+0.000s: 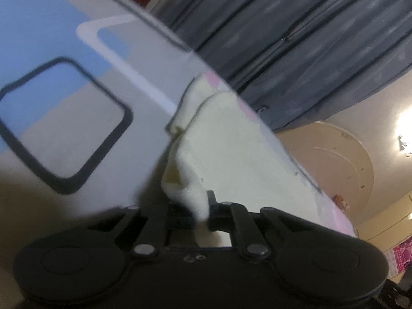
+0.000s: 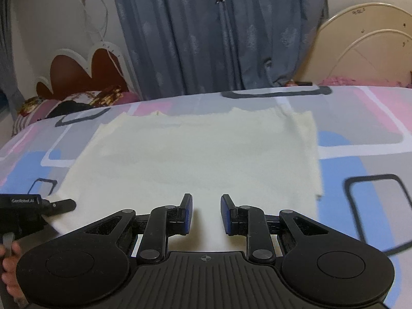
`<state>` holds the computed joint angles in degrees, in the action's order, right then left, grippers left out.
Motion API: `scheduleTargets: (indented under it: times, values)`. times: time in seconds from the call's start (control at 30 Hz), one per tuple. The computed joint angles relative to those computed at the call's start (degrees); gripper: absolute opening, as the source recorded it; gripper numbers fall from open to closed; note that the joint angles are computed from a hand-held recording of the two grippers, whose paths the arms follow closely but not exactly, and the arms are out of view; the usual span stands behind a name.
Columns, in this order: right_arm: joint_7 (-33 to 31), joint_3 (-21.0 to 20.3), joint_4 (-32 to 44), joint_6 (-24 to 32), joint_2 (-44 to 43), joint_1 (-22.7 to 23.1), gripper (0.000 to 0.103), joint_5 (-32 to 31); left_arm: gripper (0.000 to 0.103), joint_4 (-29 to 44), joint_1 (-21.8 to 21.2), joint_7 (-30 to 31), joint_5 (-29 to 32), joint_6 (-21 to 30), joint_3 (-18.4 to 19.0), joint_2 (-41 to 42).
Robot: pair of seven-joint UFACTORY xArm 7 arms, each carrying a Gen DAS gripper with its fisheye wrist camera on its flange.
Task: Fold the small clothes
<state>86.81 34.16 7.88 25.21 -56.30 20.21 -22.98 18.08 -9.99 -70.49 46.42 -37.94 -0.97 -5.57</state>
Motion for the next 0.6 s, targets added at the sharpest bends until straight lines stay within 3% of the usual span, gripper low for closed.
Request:
scheduleTargets:
  times: [0.23, 0.37, 0.47, 0.6]
  values:
    - [1.86, 3.88, 1.98, -9.89, 7.71, -9.35, 0.025, -2.5, 0.007, 1.97, 1.41, -3.76, 5.75, -0.84, 0.76, 1.42]
    - [3.32, 4.33, 0.88, -13.08, 10.06, -11.14, 0.025, -1.47, 0.007, 3.16, 2.56, -6.19, 8.96, -0.85, 0.75, 2.03]
    - [5.23, 6.44, 0.02, -13.92, 6.77, -12.22, 0.025, -1.48, 0.007, 3.64, 2.61, -5.99, 9.13, 0.53, 0.05, 1.56]
    - [3.29, 6.49, 0.55, -15.89, 10.31, -14.06, 0.024, -1.73, 0.007, 3.07, 1.15, -5.54, 7.71, 3.5, -0.67, -2.09]
